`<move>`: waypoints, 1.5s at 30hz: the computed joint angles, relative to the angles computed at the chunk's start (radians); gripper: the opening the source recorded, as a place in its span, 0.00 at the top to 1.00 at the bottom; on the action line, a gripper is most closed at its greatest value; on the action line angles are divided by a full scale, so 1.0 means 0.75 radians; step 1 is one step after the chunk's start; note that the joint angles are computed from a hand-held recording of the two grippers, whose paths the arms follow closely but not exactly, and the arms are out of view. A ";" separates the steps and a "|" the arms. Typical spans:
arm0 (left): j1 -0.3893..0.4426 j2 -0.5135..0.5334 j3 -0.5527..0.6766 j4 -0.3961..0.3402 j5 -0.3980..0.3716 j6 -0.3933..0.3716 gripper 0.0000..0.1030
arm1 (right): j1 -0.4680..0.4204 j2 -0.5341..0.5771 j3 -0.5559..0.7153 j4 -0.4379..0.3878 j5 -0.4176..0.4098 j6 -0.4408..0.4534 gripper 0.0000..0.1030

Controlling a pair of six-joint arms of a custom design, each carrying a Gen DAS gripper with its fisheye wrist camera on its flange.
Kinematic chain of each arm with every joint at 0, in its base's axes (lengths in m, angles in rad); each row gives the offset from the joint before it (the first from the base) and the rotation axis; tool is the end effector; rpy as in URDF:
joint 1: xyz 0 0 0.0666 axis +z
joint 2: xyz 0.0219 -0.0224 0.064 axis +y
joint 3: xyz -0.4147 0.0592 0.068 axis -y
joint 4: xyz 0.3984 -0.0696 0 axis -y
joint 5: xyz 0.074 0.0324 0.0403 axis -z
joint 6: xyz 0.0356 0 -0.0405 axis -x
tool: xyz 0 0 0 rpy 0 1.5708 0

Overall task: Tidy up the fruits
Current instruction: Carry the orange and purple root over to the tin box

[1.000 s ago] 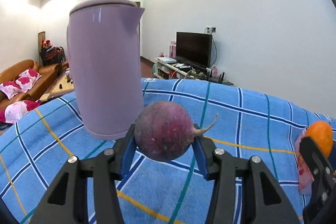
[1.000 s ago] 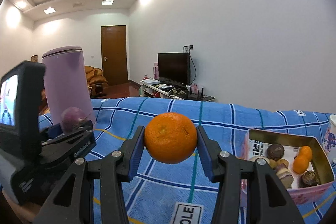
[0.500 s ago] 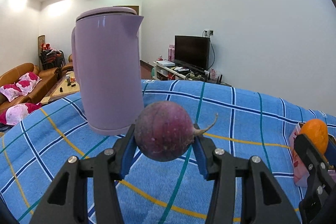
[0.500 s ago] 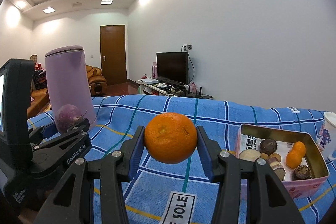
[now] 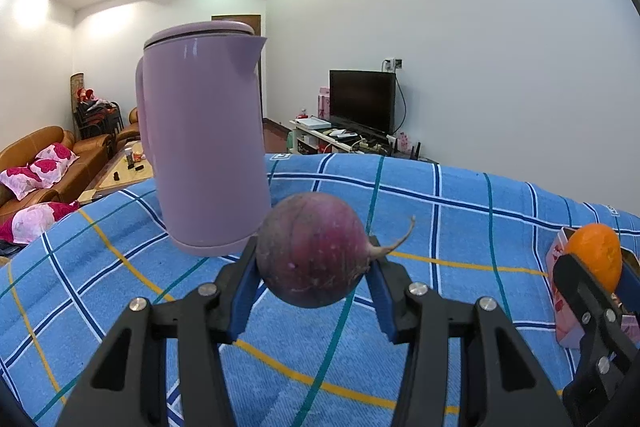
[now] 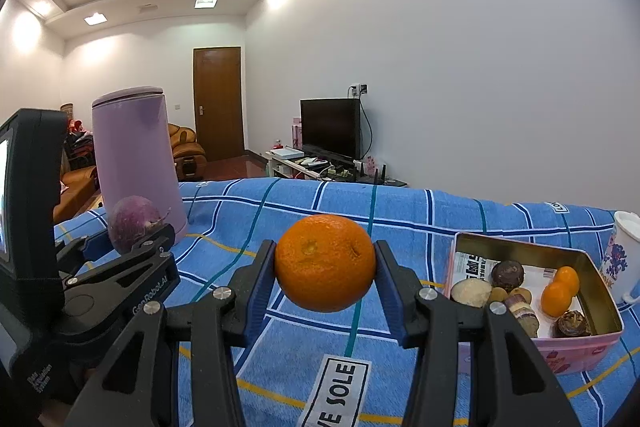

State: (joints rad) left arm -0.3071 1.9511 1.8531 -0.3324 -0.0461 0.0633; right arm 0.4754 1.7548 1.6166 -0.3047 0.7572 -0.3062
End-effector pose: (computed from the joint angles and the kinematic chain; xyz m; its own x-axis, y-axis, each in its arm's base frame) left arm 0.7009 -0.2210 0.4056 -0.4135 0.0648 -0.9082 0.2364 0.9709 -0.0383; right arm 0.5887 0.2751 0.4280 -0.2973 0.0934 -0.9502 0.3238 0.9461 -0.0083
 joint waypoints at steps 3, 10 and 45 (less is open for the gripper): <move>-0.001 -0.001 -0.001 -0.001 0.000 0.000 0.50 | 0.001 0.000 0.001 -0.005 -0.002 -0.004 0.51; -0.004 -0.010 -0.017 0.009 0.002 -0.010 0.50 | 0.002 -0.013 -0.016 -0.007 -0.006 -0.013 0.51; -0.034 -0.072 -0.104 0.035 0.020 -0.053 0.50 | 0.015 -0.059 -0.078 0.002 0.011 -0.007 0.51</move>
State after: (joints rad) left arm -0.3323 1.8972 1.7752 -0.3063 -0.0311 0.0237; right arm 0.4869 1.7106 1.5581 -0.3031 0.7654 -0.3111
